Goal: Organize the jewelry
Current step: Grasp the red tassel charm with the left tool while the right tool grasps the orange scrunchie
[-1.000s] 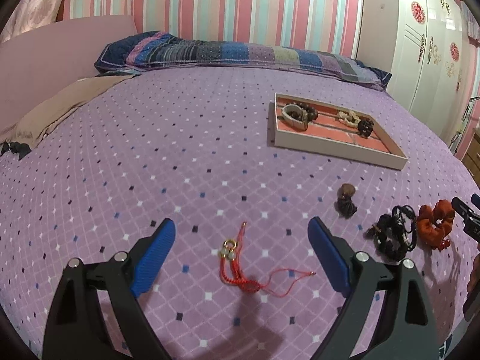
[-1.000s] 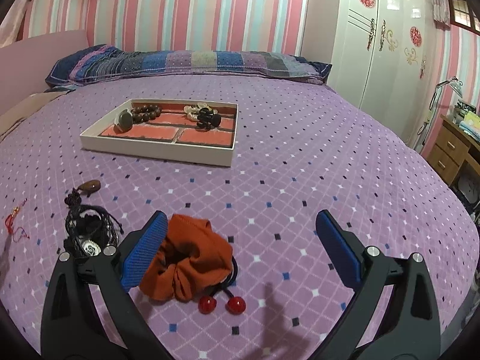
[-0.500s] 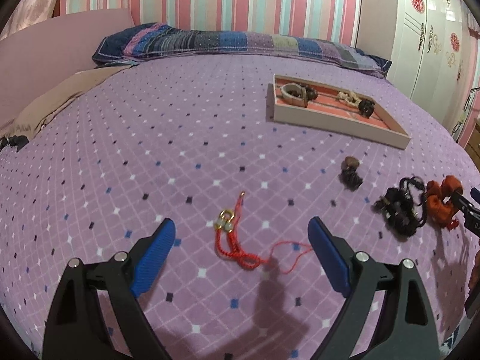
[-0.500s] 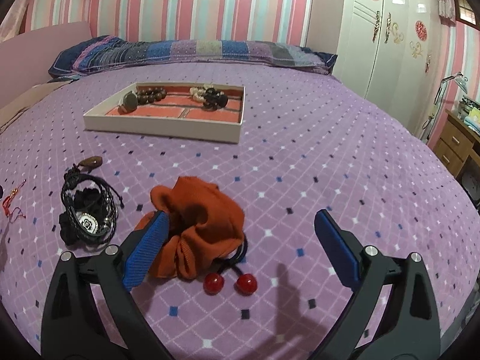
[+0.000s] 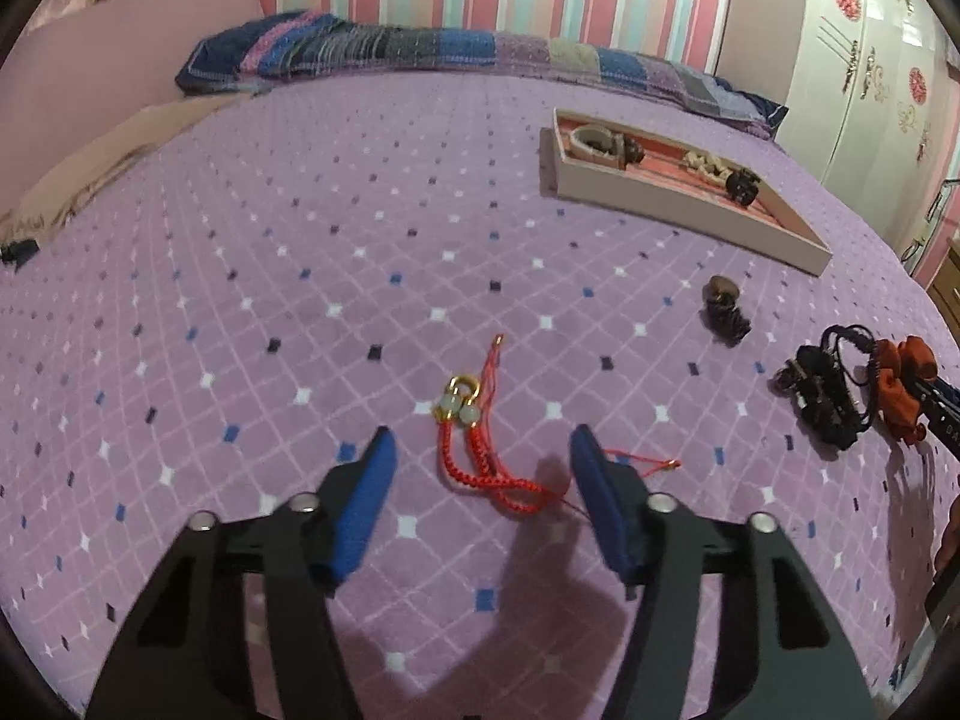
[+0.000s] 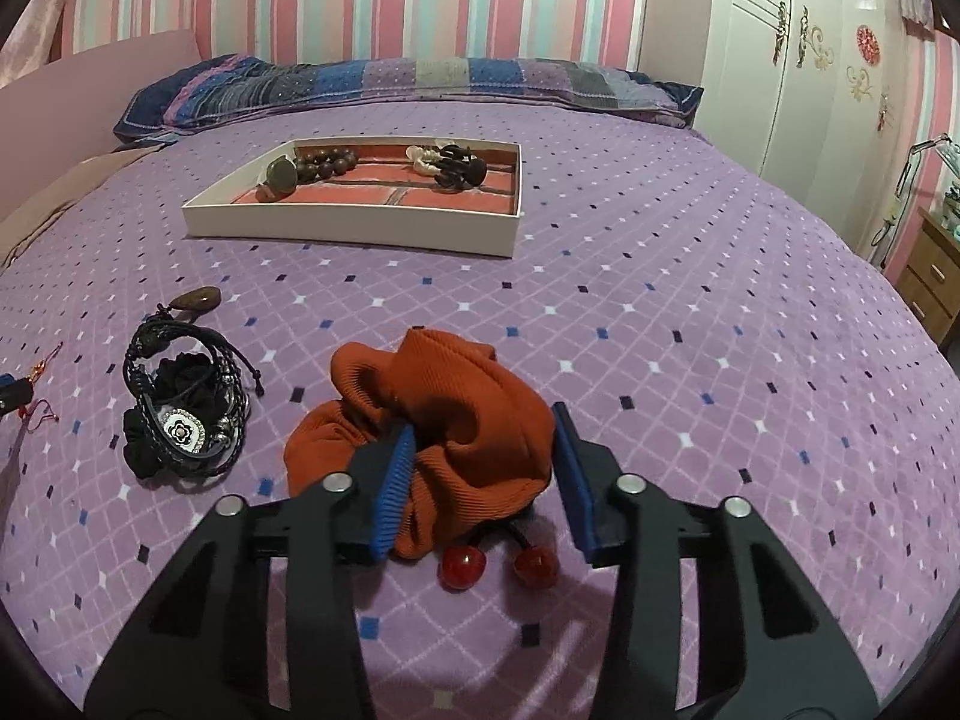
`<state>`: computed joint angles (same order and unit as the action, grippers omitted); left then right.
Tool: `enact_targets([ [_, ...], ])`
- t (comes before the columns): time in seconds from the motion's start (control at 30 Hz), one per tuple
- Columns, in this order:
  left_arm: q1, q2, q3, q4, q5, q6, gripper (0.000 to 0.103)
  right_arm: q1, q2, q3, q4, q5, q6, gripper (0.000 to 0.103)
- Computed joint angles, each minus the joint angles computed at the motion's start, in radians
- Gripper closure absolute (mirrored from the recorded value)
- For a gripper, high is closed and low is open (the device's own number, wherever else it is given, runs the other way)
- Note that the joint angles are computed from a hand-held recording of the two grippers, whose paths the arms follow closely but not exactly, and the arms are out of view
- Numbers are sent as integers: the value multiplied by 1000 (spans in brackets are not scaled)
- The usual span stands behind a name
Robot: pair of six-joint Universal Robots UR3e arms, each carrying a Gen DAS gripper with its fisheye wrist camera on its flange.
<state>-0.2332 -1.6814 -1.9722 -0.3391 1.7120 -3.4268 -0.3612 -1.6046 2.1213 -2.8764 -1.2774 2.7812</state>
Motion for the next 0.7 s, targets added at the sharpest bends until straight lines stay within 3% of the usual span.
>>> enact_targets([
  [0.07, 3, -4, -4, 5, 3, -2, 51, 1, 4, 0, -2, 5, 0, 63],
  [0.13, -1, -10, 3, 2, 18, -1, 62, 4, 9, 0, -8, 6, 2, 66],
  [0.2, 13, -7, 5, -6, -2, 0, 81, 6, 11, -1, -9, 9, 1, 68],
  [0.27, 25, -6, 5, -9, -18, 6, 88, 12, 16, -5, -10, 8, 0, 71],
  [0.5, 8, -24, 33, -15, 2, 13, 98, 8, 10, -13, 8, 24, -8, 82],
  [0.7, 0, -21, 61, -21, 10, 22, 99, -18, -15, -21, 42, 70, -8, 85],
])
